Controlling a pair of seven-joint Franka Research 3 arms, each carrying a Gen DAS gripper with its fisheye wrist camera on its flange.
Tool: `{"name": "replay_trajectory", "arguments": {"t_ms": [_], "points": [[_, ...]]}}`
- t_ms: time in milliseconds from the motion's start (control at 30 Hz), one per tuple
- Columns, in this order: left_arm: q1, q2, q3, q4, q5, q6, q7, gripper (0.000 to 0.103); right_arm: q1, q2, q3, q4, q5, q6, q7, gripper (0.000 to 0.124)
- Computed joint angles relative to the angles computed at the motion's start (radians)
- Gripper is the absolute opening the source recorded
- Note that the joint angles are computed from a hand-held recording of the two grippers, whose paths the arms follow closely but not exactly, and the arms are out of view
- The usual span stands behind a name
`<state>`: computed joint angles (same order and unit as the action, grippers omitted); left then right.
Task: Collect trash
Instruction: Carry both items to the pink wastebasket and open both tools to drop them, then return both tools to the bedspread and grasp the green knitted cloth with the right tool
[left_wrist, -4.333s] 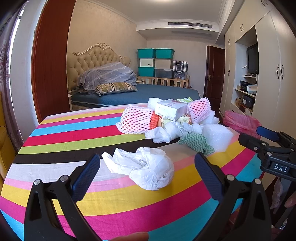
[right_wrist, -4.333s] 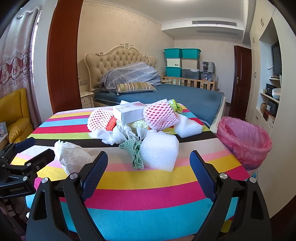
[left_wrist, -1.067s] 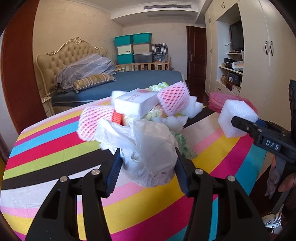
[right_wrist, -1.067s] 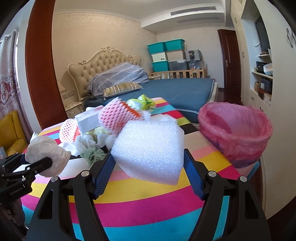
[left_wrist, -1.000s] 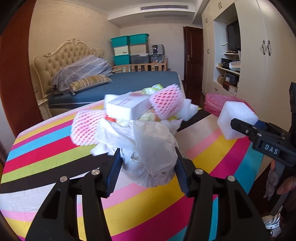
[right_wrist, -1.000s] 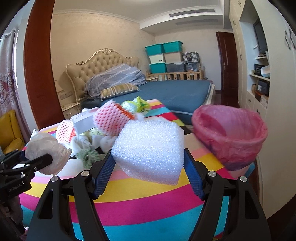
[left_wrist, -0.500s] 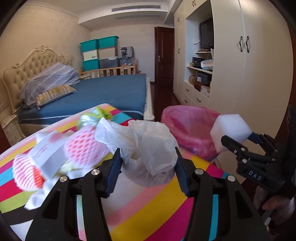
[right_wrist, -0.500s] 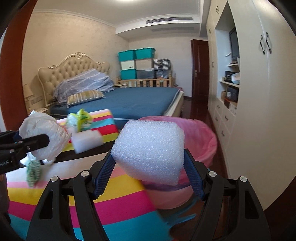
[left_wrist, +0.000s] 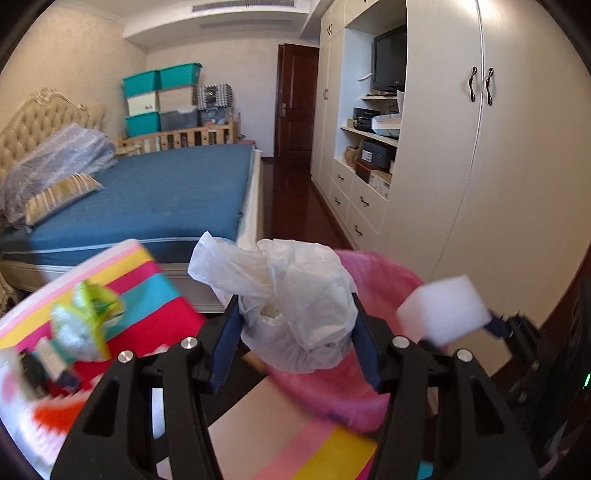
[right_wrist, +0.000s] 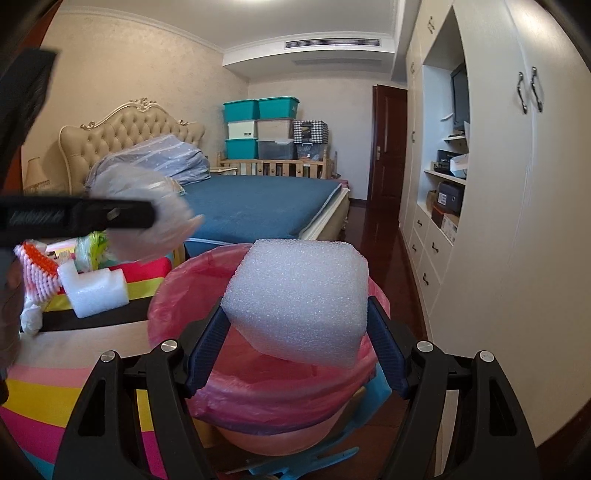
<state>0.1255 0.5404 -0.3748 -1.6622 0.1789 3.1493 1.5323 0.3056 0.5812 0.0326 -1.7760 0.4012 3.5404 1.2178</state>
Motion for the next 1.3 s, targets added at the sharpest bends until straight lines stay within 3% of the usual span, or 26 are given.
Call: {"name": "replay_trajectory", "arguments": {"t_ms": [100, 133, 167, 200, 233, 300, 367, 500, 567, 767, 933, 1067, 1200, 1300], "points": [[0.122, 0.115, -0.202, 0.114, -0.051, -0.074, 0.110, 0.057, -0.026, 0.027, 0.017, 0.037, -0.030, -0.019, 0.002, 0.071], [0.133, 0.143, -0.234, 0.143, -0.090, -0.090, 0.155, 0.059, -0.045, 0.034, 0.036, 0.043, -0.054, -0.021, 0.007, 0.071], [0.117, 0.167, -0.230, 0.181, -0.101, -0.103, 0.162, 0.060, -0.079, 0.045, 0.070, 0.051, -0.097, -0.019, 0.014, 0.072], [0.084, 0.173, -0.192, 0.204, -0.076, -0.104, 0.123, 0.065, -0.102, 0.053, 0.094, 0.054, -0.131, -0.010, 0.021, 0.080], [0.025, 0.165, -0.119, 0.219, -0.094, -0.095, 0.101, 0.072, -0.105, 0.061, 0.095, 0.059, -0.143, 0.001, 0.024, 0.085], [-0.061, 0.147, -0.003, 0.217, -0.091, -0.053, 0.029, 0.083, -0.118, 0.060, 0.107, 0.048, -0.164, 0.014, 0.039, 0.085], [-0.083, 0.122, 0.042, 0.181, -0.079, -0.017, -0.011, 0.088, -0.125, 0.049, 0.115, 0.023, -0.173, 0.030, 0.060, 0.085], [-0.071, 0.063, 0.070, 0.092, -0.043, 0.033, -0.063, 0.092, -0.125, 0.010, 0.113, -0.040, -0.169, 0.064, 0.103, 0.085], [-0.050, 0.016, 0.073, 0.007, -0.025, 0.098, -0.093, 0.095, -0.144, -0.014, 0.130, -0.086, -0.188, 0.106, 0.142, 0.085], [-0.153, -0.188, 0.267, -0.327, 0.011, 0.330, -0.159, 0.098, -0.126, -0.098, 0.124, -0.212, -0.190, 0.159, 0.237, 0.085], [-0.083, -0.308, 0.261, -0.526, 0.133, 0.402, -0.253, 0.098, -0.059, -0.153, 0.097, -0.275, -0.145, 0.167, 0.240, 0.085], [-0.061, -0.389, 0.294, -0.663, 0.175, 0.452, -0.273, 0.098, -0.060, -0.171, 0.130, -0.311, -0.201, 0.204, 0.303, 0.085], [-0.014, -0.458, 0.328, -0.794, 0.217, 0.511, -0.284, 0.098, -0.112, -0.176, 0.190, -0.311, -0.352, 0.120, 0.427, 0.085], [0.025, -0.500, 0.357, -0.869, 0.220, 0.534, -0.279, 0.098, -0.073, -0.182, 0.186, -0.303, -0.379, 0.060, 0.412, 0.085]]}}
